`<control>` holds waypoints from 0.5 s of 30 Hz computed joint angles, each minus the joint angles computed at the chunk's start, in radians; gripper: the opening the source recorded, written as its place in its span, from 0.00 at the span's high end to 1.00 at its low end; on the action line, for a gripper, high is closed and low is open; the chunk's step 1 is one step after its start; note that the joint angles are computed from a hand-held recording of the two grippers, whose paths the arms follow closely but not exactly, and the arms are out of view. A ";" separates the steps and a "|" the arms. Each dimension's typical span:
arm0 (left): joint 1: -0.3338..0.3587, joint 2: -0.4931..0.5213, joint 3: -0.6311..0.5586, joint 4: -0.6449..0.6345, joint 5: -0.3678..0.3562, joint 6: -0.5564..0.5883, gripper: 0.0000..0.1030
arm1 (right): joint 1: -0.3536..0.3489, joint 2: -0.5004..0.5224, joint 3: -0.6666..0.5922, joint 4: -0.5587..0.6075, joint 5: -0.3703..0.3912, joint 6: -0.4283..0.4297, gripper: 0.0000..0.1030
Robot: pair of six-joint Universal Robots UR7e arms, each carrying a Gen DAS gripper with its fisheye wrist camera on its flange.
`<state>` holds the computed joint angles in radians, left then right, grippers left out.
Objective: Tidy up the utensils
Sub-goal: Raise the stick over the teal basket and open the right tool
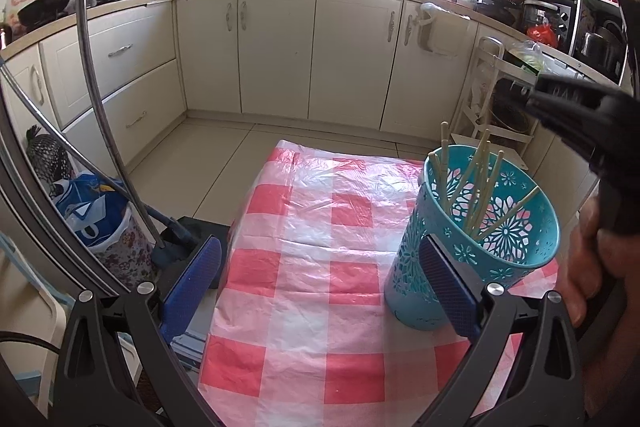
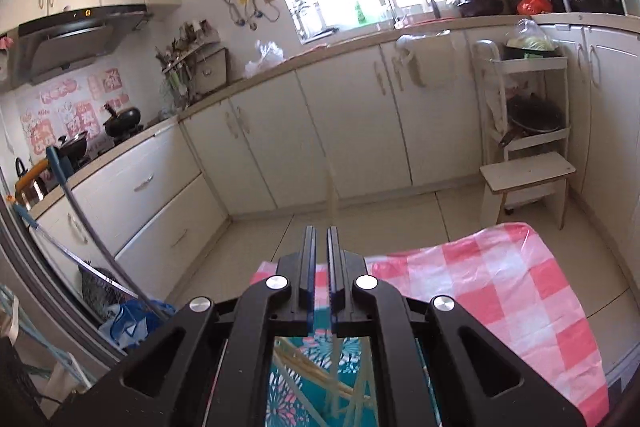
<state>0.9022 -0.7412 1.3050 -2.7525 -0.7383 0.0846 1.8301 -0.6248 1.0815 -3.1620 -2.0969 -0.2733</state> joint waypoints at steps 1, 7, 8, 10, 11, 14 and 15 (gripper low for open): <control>0.000 -0.001 0.002 -0.003 -0.001 0.001 0.07 | 0.000 0.000 0.005 0.009 0.001 -0.002 0.94; -0.012 -0.001 0.015 -0.015 0.018 0.020 0.08 | 0.007 -0.084 0.171 -0.055 -0.001 -0.025 0.69; -0.014 -0.002 0.019 -0.018 0.021 0.025 0.08 | 0.008 -0.102 0.201 -0.063 -0.003 -0.024 0.68; -0.024 -0.004 0.031 -0.030 0.042 0.036 0.08 | 0.015 -0.147 0.278 -0.081 -0.030 -0.011 0.56; -0.028 -0.006 0.035 -0.027 0.051 0.032 0.08 | 0.019 -0.162 0.305 -0.084 -0.044 -0.001 0.49; -0.049 -0.015 0.051 0.006 0.106 -0.005 0.08 | 0.033 -0.213 0.388 -0.064 -0.100 0.043 0.44; -0.055 -0.020 0.058 0.020 0.120 -0.014 0.08 | 0.040 -0.233 0.416 -0.046 -0.122 0.063 0.38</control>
